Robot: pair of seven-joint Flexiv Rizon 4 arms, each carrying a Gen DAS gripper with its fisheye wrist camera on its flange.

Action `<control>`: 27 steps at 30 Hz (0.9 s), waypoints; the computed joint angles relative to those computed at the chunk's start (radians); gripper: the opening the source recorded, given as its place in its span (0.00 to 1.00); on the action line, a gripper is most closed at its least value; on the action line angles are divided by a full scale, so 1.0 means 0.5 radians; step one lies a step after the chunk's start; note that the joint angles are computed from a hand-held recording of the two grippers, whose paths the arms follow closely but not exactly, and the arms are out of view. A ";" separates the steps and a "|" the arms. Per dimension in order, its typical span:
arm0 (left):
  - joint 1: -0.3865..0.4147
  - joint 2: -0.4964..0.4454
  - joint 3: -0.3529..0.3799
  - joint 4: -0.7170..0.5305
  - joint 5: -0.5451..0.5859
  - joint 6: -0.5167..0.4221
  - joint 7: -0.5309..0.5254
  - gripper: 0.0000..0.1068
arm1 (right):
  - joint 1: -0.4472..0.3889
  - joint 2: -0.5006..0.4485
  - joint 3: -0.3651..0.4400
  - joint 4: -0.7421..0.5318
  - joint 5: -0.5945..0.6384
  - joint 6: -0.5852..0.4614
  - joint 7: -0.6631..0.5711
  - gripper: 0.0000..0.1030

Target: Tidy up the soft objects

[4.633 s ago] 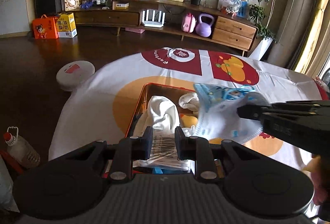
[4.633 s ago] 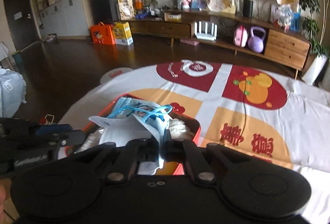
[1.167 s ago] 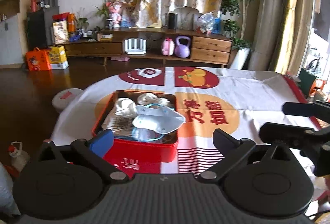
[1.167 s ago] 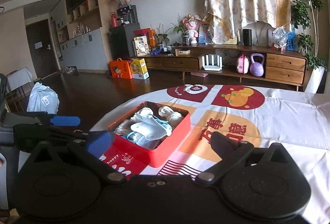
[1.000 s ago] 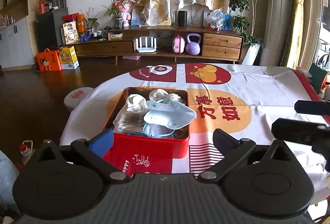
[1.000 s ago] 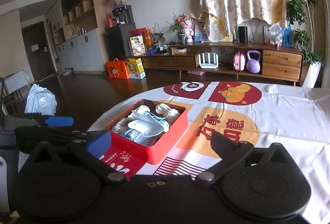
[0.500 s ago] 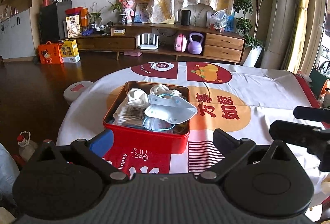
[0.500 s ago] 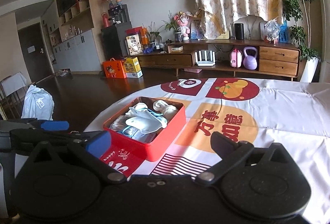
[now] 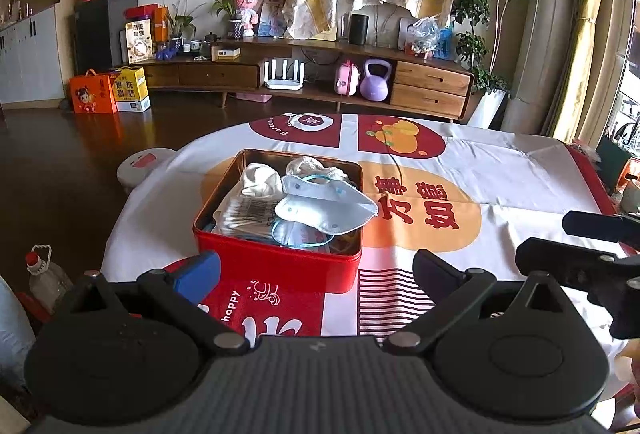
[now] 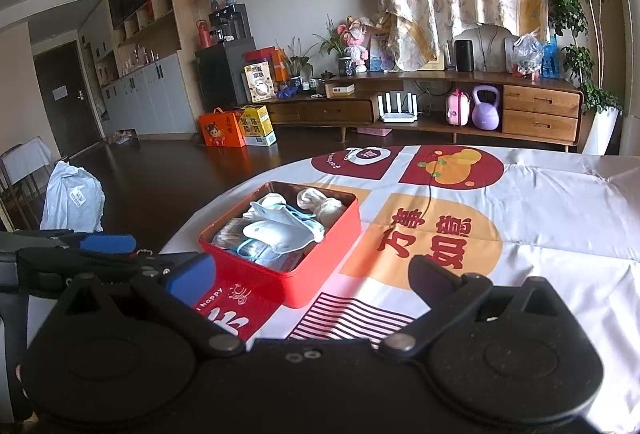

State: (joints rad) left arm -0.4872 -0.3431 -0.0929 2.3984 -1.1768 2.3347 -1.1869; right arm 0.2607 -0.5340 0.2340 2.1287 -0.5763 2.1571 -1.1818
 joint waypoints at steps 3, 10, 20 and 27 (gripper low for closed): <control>0.002 0.002 0.000 0.004 0.005 -0.004 -0.007 0.96 | 0.003 -0.005 0.001 -0.001 0.003 -0.004 -0.003 1.00; 0.001 0.003 -0.001 0.003 -0.001 -0.004 -0.002 0.96 | 0.004 -0.004 0.007 0.000 0.000 -0.024 -0.004 1.00; 0.000 0.004 -0.002 0.003 -0.006 0.000 0.000 0.96 | -0.007 -0.003 0.016 0.001 -0.011 -0.028 0.002 1.00; 0.010 -0.024 0.007 0.016 0.046 0.007 -0.054 0.96 | -0.005 -0.001 0.014 0.000 -0.010 -0.031 0.000 1.00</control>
